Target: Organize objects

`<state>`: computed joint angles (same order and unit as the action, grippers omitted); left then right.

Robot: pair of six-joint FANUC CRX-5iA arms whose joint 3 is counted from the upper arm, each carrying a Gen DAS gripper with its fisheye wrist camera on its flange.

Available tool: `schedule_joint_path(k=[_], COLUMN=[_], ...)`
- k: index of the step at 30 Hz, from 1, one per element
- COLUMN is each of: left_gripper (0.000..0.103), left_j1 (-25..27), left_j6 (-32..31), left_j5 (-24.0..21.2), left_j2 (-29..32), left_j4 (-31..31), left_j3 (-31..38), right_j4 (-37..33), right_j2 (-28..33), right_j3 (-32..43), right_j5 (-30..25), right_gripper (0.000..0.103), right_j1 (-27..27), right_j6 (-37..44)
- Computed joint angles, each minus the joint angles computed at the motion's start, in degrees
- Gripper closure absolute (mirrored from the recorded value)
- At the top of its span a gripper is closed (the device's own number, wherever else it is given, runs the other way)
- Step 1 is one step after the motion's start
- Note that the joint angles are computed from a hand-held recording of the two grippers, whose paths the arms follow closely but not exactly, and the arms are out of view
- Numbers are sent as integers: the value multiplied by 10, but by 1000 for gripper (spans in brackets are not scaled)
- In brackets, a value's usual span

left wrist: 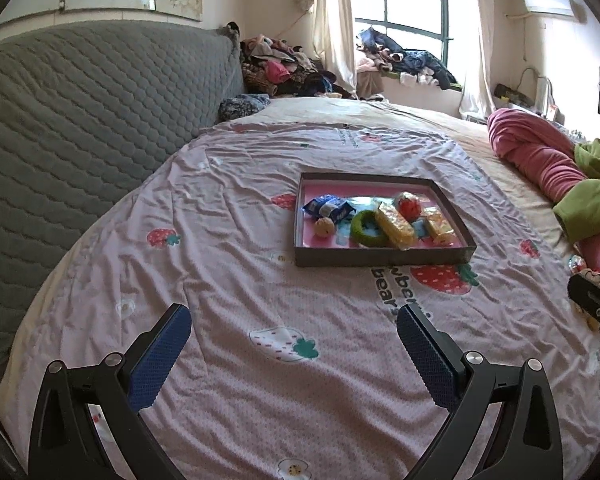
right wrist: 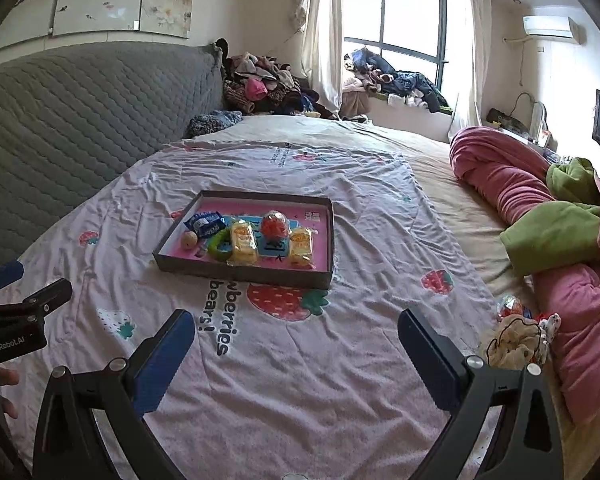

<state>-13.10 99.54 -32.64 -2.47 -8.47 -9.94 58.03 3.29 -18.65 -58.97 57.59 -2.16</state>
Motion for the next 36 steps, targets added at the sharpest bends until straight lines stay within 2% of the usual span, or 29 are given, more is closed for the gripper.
schedule_joint_path(k=[4,14,18,36], left_gripper=[1,1,1,1], left_j1=[7,-6,-4,-9], left_j6=[-25,-10,-15,-8], left_j5=[12,32,39,51], left_j2=[3,10,11,23], left_j4=[25,1,11,5], left_j3=[-19,-44,-54,-65], right_j4=[-2,2,11,7], right_j2=[-2,-12,-17,-20], right_j3=[-13,-65,-81,-113], right_j5=[3,29,35,53], right_gripper=[0,0,0,0], right_j1=[1,3,4,4], right_j6=[-10,-50,-63,-87])
